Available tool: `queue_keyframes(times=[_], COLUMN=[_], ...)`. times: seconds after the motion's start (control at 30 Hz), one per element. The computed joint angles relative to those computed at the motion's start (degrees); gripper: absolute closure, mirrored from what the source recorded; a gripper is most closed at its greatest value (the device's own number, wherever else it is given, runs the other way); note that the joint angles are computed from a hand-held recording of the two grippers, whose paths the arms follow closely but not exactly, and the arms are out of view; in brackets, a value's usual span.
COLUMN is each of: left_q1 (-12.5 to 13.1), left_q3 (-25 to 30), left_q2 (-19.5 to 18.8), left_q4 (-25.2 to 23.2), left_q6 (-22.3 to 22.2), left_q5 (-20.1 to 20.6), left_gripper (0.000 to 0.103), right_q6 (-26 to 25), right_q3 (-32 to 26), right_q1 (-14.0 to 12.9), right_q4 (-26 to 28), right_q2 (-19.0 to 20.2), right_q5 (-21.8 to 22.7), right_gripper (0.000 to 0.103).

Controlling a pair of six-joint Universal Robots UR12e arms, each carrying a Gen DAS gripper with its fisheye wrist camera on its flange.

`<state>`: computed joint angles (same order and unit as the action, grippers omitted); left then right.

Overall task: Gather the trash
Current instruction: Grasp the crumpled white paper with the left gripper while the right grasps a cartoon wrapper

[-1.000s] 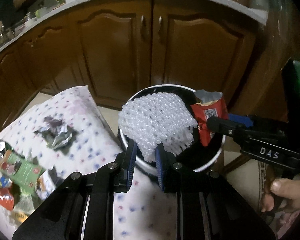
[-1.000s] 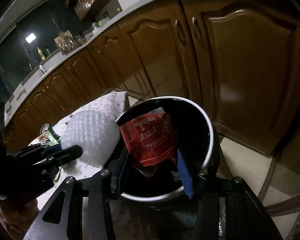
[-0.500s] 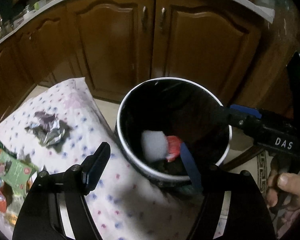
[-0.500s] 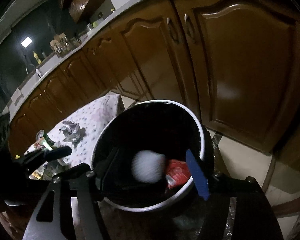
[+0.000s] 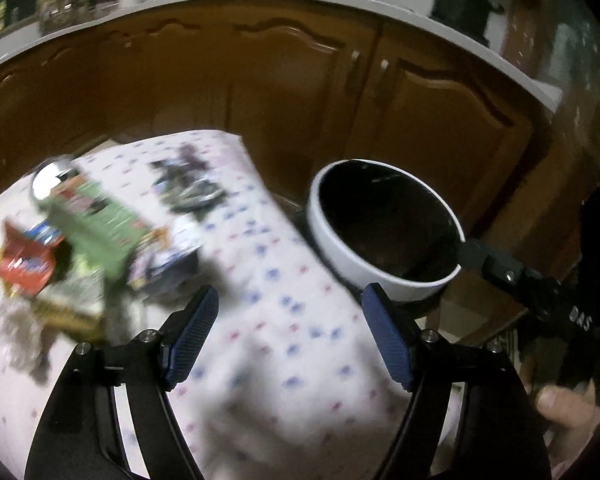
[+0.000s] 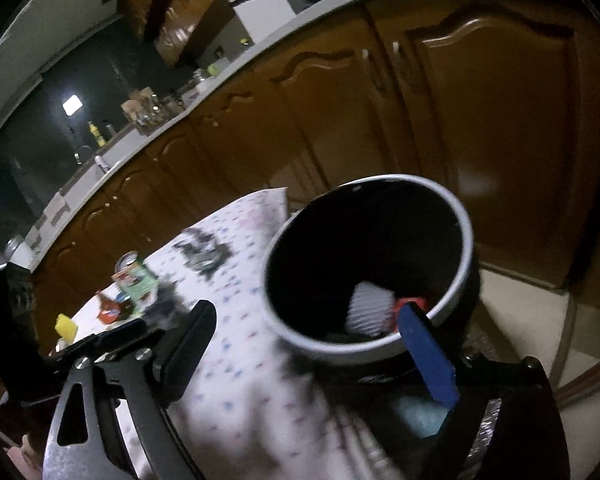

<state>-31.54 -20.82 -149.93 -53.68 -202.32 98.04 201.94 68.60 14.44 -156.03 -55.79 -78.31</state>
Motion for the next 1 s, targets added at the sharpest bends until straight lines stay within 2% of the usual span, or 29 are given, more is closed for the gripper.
queue_keyframes(times=[0.2,0.27,0.47,0.77,1.0], left_q1=[0.84,1.17,2.12,3.54,4.37], left_q3=[-17.08,-21.39,-30.39,-38.14,-39.62], left_q2=[8.62,10.83,15.60,19.86,20.82], left_q4=[9.23,11.70,14.61,16.72,15.74], left_q6=[-4.20,-5.35,-8.77,-12.64,-14.83], left_q5=[2.59,3.17,5.90,8.10,10.02], left_gripper=[0.027,0.027,0.027,0.027,0.027], right_q6=[-0.59,-0.45,-0.46,-2.46,-5.04], right_q3=[0.28,0.34,-1.13,-4.22,-7.79], right_q1=[1.79,2.29,3.74,5.32,6.44], right_q4=[-0.77,-0.80,1.99,5.16,7.00], right_q2=[0.06,0.20,1.29,3.25,5.59], right_q5=[1.68,2.63,4.29,5.45,6.25], right_gripper=[0.008,0.008,0.008,0.008,0.008])
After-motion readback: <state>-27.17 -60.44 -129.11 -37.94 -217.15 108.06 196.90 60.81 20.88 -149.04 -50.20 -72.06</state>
